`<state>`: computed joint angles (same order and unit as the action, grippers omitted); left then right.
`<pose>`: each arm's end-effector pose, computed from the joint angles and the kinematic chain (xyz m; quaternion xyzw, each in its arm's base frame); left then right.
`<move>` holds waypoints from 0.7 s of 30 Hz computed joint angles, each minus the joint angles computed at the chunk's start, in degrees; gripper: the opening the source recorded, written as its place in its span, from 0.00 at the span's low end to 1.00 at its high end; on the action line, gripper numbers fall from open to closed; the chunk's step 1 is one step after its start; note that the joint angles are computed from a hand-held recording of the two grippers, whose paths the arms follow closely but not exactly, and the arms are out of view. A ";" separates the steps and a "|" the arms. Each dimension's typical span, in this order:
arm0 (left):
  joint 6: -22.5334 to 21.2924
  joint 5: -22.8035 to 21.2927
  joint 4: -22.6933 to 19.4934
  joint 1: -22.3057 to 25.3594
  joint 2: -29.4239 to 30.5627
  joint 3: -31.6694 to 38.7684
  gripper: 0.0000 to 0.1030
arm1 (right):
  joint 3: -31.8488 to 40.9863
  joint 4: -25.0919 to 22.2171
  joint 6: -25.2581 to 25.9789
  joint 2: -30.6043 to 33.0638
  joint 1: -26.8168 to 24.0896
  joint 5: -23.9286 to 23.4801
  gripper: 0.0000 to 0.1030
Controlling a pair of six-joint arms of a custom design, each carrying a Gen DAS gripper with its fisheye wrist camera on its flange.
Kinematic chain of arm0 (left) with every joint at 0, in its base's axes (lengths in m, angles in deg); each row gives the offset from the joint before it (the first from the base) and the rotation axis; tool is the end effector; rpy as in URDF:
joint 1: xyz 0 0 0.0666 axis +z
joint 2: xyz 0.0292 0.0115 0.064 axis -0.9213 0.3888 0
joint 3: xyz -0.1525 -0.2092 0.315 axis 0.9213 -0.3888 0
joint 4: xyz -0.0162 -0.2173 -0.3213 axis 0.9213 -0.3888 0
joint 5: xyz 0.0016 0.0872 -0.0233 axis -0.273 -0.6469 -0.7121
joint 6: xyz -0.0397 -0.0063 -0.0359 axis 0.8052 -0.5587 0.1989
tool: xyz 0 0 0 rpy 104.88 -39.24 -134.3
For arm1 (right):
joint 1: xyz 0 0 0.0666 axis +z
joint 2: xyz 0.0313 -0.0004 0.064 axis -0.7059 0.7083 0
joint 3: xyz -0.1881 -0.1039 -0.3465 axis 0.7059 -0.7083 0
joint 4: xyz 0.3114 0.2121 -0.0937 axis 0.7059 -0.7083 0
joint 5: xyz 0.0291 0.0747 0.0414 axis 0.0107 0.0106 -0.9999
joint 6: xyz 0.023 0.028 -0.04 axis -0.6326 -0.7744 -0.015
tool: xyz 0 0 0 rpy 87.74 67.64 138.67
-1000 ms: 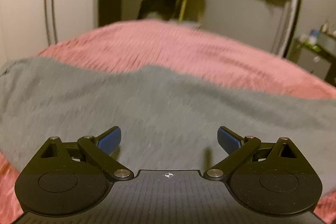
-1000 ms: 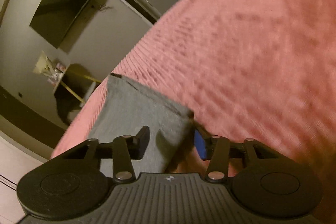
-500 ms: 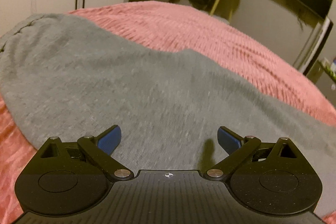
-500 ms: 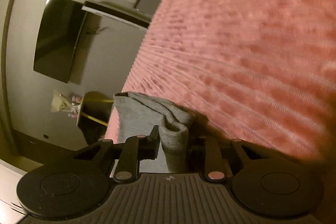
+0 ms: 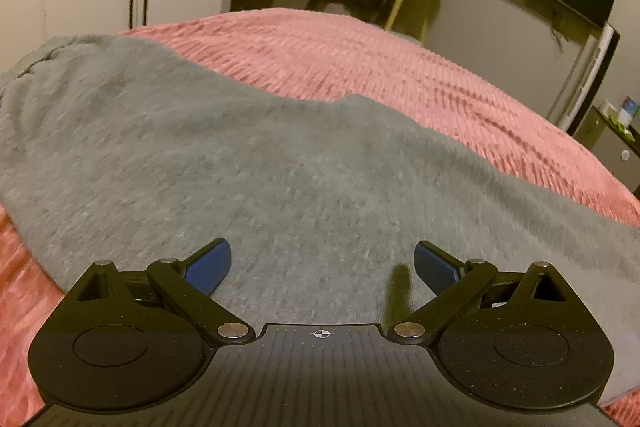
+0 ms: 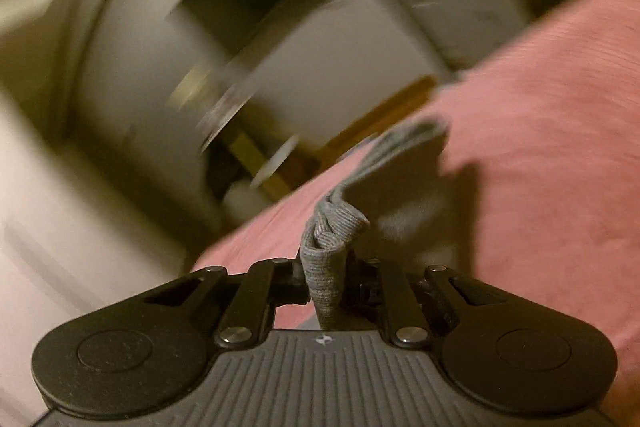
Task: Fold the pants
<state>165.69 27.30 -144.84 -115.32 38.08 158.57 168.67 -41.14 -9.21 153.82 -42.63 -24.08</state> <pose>0.3086 -0.3072 0.4270 -0.3085 0.8530 0.0216 0.4205 0.5298 0.0384 0.4918 0.0736 0.8250 0.3594 0.4299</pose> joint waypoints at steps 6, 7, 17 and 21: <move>0.57 -0.21 1.13 -0.36 -0.85 -0.84 0.98 | -2.65 -11.00 15.00 0.54 13.44 0.84 0.14; 0.72 -0.18 1.41 -0.34 -1.01 -1.07 0.98 | -2.17 -14.60 16.42 1.79 14.63 0.63 0.16; -1.38 -0.67 3.73 -0.17 -0.74 -1.50 0.98 | -1.54 -20.49 10.96 2.26 10.39 -7.45 0.30; -2.65 -0.56 3.76 -0.16 -0.28 -1.14 0.98 | -6.32 -15.50 -1.50 -0.25 6.40 -1.54 0.16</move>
<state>163.03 26.74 -141.08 -115.48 37.80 157.43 162.35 -56.64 -10.71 153.58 -36.22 -25.62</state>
